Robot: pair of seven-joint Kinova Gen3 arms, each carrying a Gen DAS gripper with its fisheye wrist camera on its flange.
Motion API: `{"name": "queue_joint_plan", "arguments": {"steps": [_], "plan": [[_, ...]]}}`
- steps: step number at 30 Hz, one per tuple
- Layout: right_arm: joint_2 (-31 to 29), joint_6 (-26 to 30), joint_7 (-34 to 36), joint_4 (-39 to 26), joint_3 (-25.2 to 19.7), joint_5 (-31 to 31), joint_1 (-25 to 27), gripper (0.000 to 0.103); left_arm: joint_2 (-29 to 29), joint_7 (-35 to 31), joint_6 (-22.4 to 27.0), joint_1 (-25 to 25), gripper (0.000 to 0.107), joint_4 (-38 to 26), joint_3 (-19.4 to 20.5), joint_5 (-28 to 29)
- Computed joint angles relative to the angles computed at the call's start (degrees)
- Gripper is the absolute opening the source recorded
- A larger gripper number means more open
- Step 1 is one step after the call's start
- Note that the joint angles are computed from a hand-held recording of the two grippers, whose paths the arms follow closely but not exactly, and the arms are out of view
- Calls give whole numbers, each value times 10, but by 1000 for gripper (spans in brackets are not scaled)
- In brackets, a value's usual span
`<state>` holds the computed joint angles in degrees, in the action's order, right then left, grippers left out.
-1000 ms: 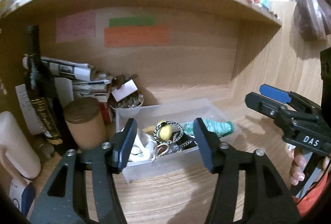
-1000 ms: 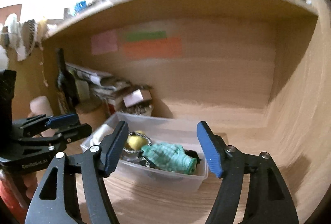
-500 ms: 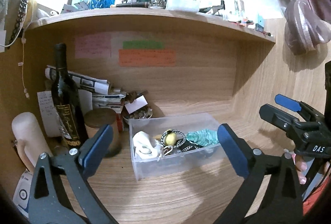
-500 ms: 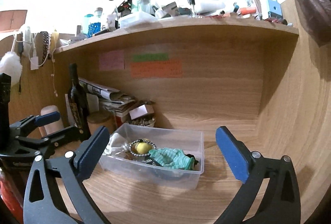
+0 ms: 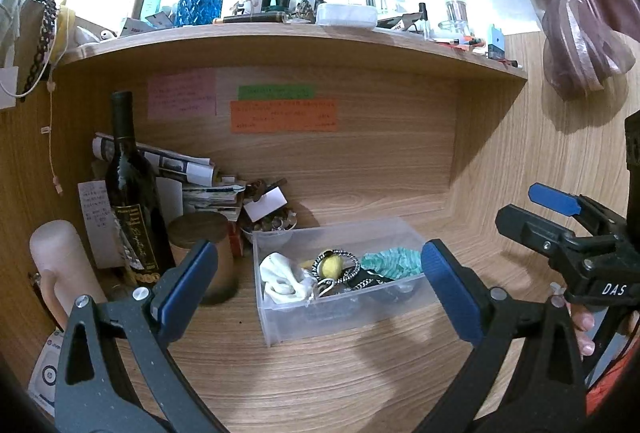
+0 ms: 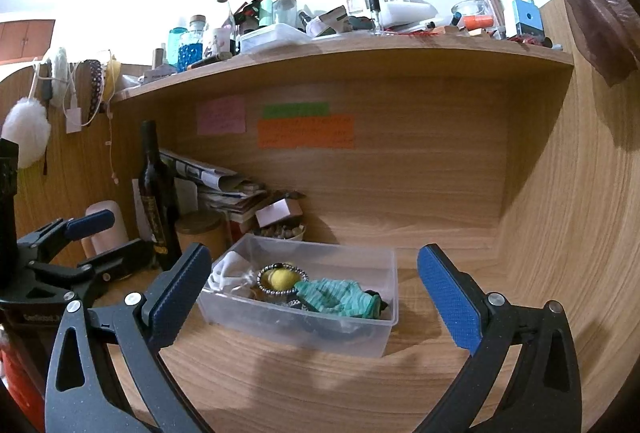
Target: Organize soft objects
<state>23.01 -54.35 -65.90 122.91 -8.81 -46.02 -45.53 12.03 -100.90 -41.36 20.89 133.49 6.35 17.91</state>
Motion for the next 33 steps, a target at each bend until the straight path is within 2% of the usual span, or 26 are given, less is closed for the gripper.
{"name": "queue_joint_plan", "arguments": {"steps": [13, 33], "plan": [[3, -2, -4, 0, 0, 7, 0, 103, 5, 12, 1, -10, 103, -1, 0, -22], [4, -12, -5, 2, -2, 5, -2, 103, 9, -6, -2, 1, 103, -3, -1, -6]]}}
